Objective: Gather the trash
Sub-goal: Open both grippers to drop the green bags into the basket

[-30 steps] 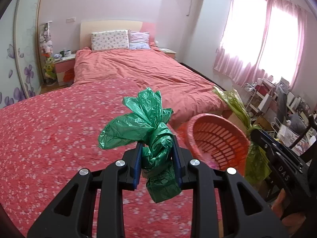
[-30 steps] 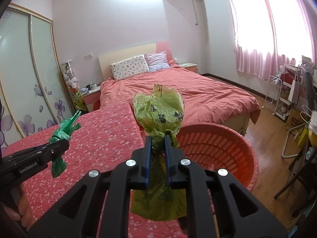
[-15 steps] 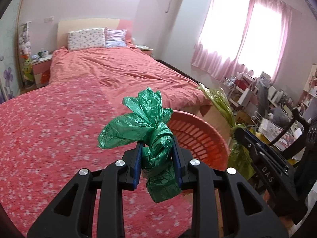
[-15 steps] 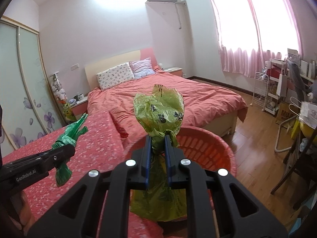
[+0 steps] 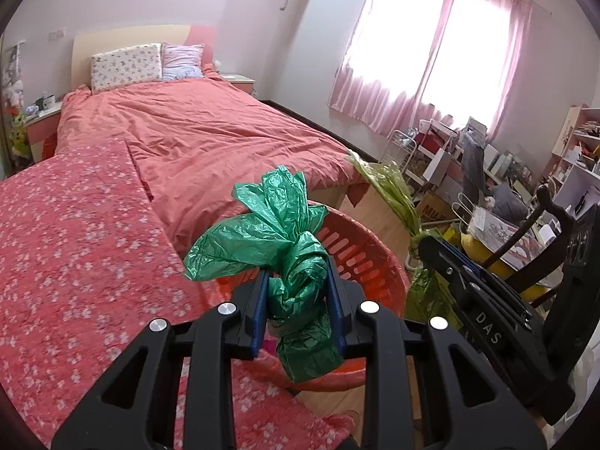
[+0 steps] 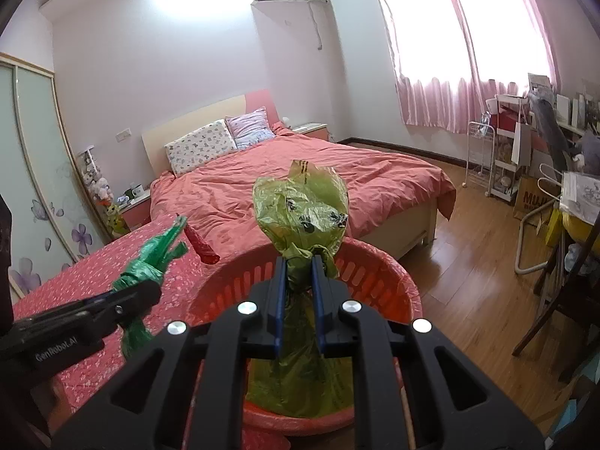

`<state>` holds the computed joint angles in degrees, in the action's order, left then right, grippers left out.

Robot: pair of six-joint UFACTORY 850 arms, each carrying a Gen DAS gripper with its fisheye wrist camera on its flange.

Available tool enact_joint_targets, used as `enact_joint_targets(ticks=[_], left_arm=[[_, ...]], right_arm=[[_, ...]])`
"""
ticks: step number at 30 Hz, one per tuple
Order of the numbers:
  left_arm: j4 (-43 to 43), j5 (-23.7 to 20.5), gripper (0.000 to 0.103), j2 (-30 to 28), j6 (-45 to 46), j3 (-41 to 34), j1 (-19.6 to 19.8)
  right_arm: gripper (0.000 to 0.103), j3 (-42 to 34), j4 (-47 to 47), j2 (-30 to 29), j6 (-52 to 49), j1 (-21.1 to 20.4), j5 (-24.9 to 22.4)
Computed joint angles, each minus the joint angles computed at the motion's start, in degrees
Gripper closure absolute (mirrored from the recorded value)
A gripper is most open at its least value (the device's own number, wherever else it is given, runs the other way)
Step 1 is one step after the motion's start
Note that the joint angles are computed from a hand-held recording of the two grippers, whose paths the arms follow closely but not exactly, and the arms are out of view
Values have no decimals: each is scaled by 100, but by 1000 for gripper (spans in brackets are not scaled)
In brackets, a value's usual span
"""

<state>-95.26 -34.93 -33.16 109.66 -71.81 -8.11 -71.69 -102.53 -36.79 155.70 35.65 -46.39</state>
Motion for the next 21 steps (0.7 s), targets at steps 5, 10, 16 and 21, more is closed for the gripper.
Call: enact_joint_targets(ticks=[5, 10, 16, 21], left_arm=[[108, 127, 69, -152, -131, -159, -119], [316, 290, 50, -293, -467, -270, -103], [294, 513, 49, -191, -520, -135, 33], [-415, 537, 31, 170, 182, 292, 311]], right_arm=[[84, 11, -228, -24, 313, -133, 96], [72, 15, -498, -47, 614, -244, 206], [53, 104, -334, 8, 508, -182, 147], [36, 293, -232, 174, 465, 30, -112]])
